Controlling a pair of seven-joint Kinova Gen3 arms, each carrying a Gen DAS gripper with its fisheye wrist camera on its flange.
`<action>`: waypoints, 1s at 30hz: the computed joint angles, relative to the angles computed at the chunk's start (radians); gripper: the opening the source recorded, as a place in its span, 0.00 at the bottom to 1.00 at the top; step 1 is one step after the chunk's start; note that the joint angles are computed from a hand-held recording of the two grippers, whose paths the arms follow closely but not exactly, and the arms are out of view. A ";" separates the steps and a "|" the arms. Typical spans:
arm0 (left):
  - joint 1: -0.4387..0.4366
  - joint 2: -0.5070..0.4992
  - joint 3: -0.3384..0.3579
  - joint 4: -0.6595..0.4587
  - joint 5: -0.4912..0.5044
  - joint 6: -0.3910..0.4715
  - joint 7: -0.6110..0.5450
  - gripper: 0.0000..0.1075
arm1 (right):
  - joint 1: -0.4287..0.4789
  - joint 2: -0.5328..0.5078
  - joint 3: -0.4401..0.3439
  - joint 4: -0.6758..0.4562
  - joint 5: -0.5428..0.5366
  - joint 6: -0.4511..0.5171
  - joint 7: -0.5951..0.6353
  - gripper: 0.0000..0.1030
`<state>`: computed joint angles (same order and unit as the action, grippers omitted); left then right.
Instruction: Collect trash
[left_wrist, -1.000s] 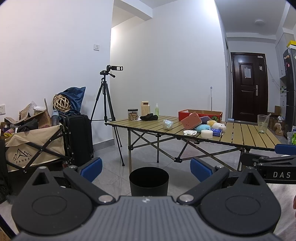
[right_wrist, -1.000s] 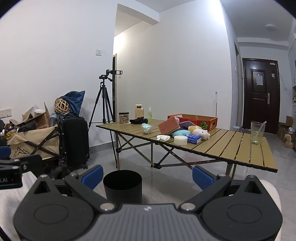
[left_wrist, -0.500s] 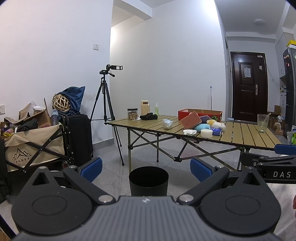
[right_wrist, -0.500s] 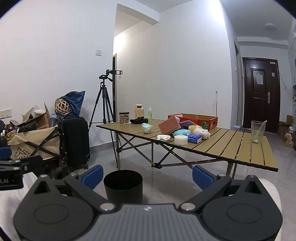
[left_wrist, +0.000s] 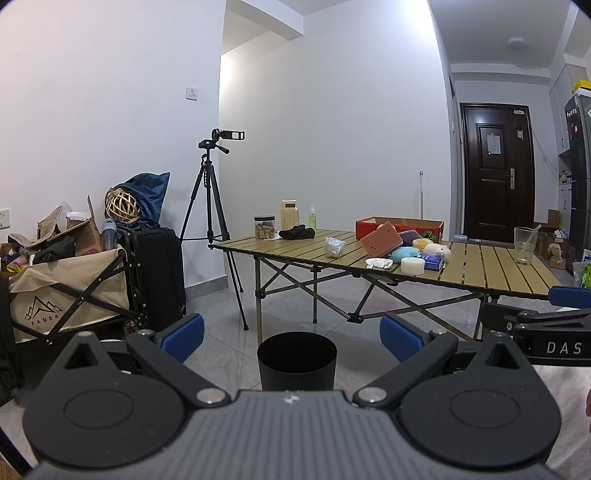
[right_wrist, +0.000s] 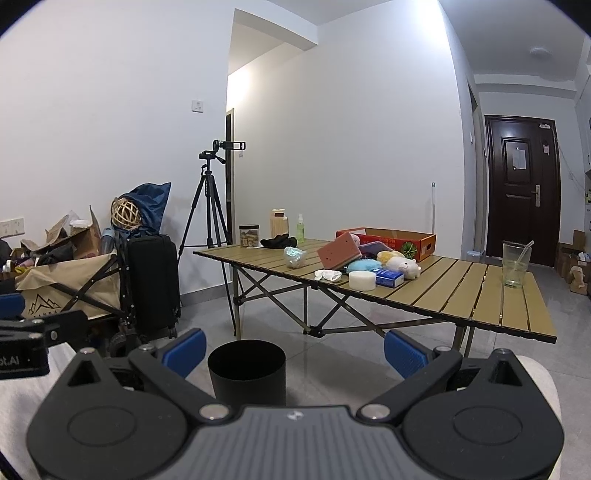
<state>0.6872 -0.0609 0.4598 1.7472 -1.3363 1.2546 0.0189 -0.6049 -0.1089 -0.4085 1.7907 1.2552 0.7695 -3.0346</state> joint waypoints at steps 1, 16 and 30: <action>0.001 0.000 -0.001 0.002 -0.003 -0.001 0.003 0.96 | -0.003 0.000 0.001 0.001 0.002 0.002 -0.003 1.00; 0.139 0.039 -0.188 -0.034 -0.023 -0.052 -0.010 0.96 | 0.003 0.024 0.008 0.000 0.074 0.015 -0.034 1.00; -0.338 0.286 -0.048 -0.281 -0.177 -0.462 0.005 0.96 | 0.077 0.308 0.287 -0.338 0.056 -0.238 0.044 1.00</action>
<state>0.3488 0.2250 0.4122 1.4661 -1.5136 0.7925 0.0235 -0.5283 0.1996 -0.1211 1.4524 1.3109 0.5318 -2.9905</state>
